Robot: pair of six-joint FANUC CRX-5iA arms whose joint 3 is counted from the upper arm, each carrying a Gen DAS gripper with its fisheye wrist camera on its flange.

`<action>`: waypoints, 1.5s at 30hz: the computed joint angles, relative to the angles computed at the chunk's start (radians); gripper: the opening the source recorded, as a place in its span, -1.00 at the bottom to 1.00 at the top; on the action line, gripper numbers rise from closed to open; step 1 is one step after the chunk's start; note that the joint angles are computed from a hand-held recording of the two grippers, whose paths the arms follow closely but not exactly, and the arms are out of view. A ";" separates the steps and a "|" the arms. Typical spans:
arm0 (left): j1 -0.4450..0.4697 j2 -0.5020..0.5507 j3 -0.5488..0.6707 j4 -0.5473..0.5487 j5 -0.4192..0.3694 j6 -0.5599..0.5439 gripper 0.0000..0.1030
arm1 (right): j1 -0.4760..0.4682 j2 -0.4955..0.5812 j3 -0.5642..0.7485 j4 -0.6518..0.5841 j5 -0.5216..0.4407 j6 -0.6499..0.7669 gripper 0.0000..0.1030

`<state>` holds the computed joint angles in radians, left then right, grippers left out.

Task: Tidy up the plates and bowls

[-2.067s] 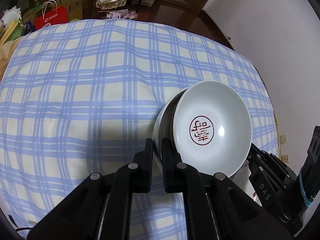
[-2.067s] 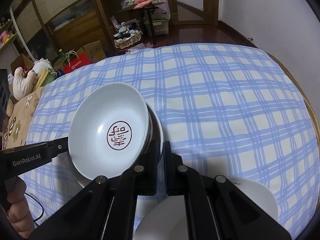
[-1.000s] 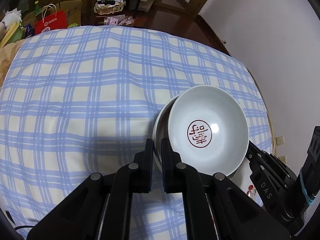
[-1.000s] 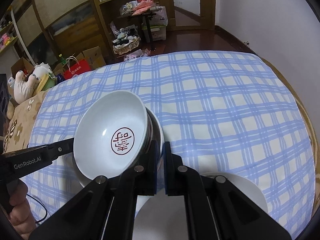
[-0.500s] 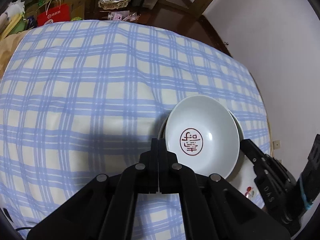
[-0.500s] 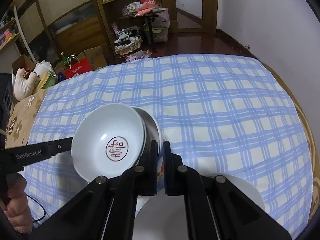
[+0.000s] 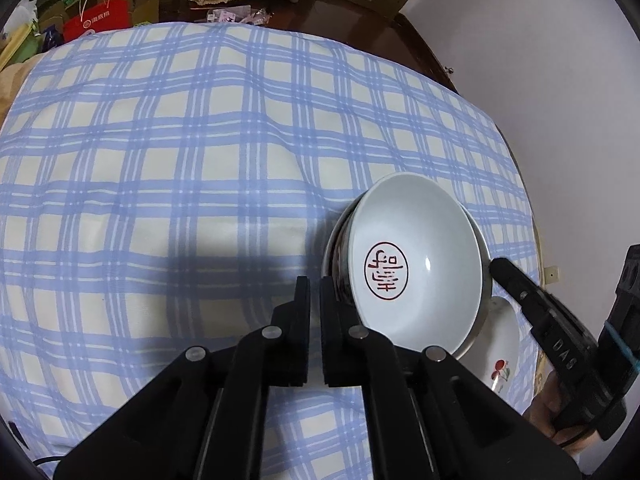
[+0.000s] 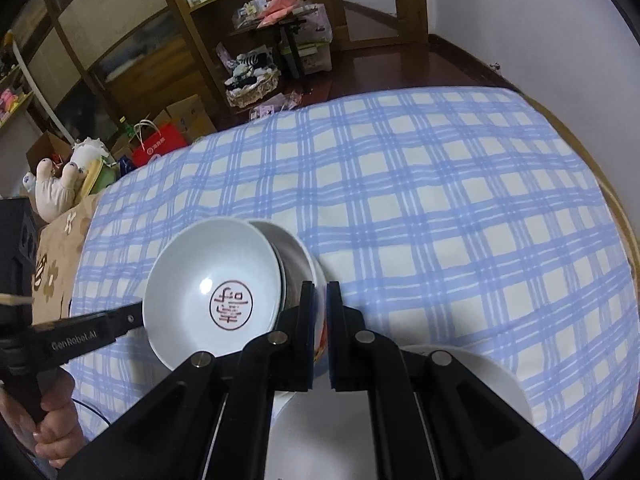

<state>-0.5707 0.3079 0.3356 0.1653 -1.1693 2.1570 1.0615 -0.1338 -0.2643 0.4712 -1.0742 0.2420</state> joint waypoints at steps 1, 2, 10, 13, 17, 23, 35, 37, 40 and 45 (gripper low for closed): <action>0.000 0.003 0.001 0.005 -0.003 -0.006 -0.94 | -0.002 -0.002 0.001 0.001 -0.001 0.004 -0.86; -0.001 0.004 0.003 0.003 -0.002 -0.003 -0.94 | -0.006 -0.002 0.006 -0.005 -0.005 0.015 -0.85; -0.007 0.041 0.052 -0.007 -0.034 -0.035 -0.92 | -0.058 0.005 0.043 -0.136 -0.007 0.112 -0.63; 0.003 0.040 0.052 0.003 -0.048 -0.056 -0.82 | -0.060 0.011 0.046 -0.147 -0.012 0.125 -0.43; 0.030 0.008 -0.019 0.067 0.011 -0.077 -0.77 | -0.060 0.011 0.044 -0.146 -0.012 0.122 -0.30; 0.046 -0.014 -0.073 0.121 0.053 -0.106 -0.75 | -0.059 0.013 0.042 -0.134 -0.016 0.113 -0.08; 0.055 -0.028 -0.101 0.156 0.060 -0.146 -0.78 | -0.077 0.018 0.051 -0.162 -0.032 0.114 -0.09; 0.054 -0.022 -0.093 0.160 0.059 -0.141 -0.78 | -0.075 0.026 0.056 -0.159 -0.047 0.120 -0.09; 0.053 -0.019 -0.090 0.166 0.054 -0.145 -0.78 | -0.076 0.032 0.059 -0.166 -0.050 0.124 -0.09; 0.047 0.009 -0.049 0.155 0.035 -0.144 -0.78 | -0.075 0.044 0.064 -0.164 -0.063 0.125 -0.18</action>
